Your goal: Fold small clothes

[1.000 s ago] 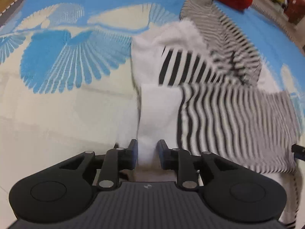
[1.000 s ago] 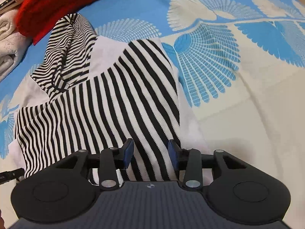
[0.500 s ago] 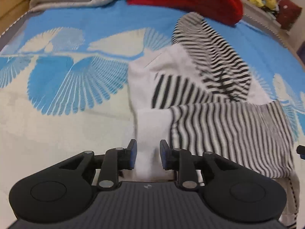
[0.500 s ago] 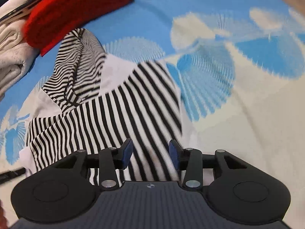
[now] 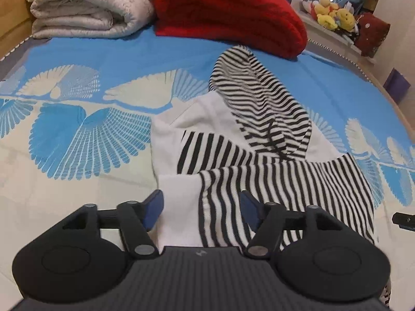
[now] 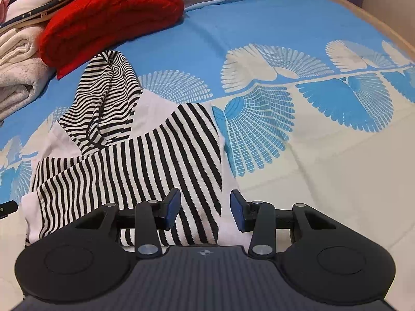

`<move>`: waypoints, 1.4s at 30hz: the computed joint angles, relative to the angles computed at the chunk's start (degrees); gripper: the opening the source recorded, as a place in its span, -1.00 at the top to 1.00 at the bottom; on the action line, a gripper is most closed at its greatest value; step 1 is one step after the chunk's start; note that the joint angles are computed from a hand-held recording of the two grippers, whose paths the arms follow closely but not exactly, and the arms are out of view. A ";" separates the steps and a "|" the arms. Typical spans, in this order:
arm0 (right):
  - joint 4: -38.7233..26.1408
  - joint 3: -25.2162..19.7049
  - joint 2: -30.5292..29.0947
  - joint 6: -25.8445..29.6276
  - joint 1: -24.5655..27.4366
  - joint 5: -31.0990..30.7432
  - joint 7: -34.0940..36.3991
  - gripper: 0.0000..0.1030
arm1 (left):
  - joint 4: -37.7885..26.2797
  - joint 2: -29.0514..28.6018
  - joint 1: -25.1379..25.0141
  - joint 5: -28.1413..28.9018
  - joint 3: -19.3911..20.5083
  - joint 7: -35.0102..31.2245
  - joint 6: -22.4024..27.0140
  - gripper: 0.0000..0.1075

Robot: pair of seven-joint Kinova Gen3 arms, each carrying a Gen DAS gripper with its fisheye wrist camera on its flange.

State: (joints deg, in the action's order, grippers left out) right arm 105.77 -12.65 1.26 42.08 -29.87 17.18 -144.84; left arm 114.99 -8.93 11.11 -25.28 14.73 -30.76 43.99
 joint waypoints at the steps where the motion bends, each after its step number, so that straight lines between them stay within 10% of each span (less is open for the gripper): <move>1: -0.02 0.04 -0.19 0.06 0.07 -0.30 0.26 0.15 | 0.07 -0.06 -0.11 -1.08 0.63 1.02 -0.12 -0.35; 11: 0.81 -0.41 -1.42 0.31 0.80 0.28 -0.67 0.05 | 0.11 1.03 2.39 -17.81 6.71 17.28 3.92 -0.56; 28: 1.01 -0.97 -0.75 -0.27 -0.27 6.92 -10.00 -0.03 | 2.21 0.69 6.07 -29.24 8.06 22.37 6.41 -0.43; 38: -0.38 0.40 1.70 -0.03 -1.24 10.52 -8.99 -0.03 | -5.83 9.54 4.41 -28.63 -1.90 13.40 -5.15 0.15; 42: -0.78 1.12 2.36 -0.96 -1.16 10.82 -7.20 -0.01 | -15.23 19.65 -5.13 -21.55 0.02 4.08 -10.64 0.15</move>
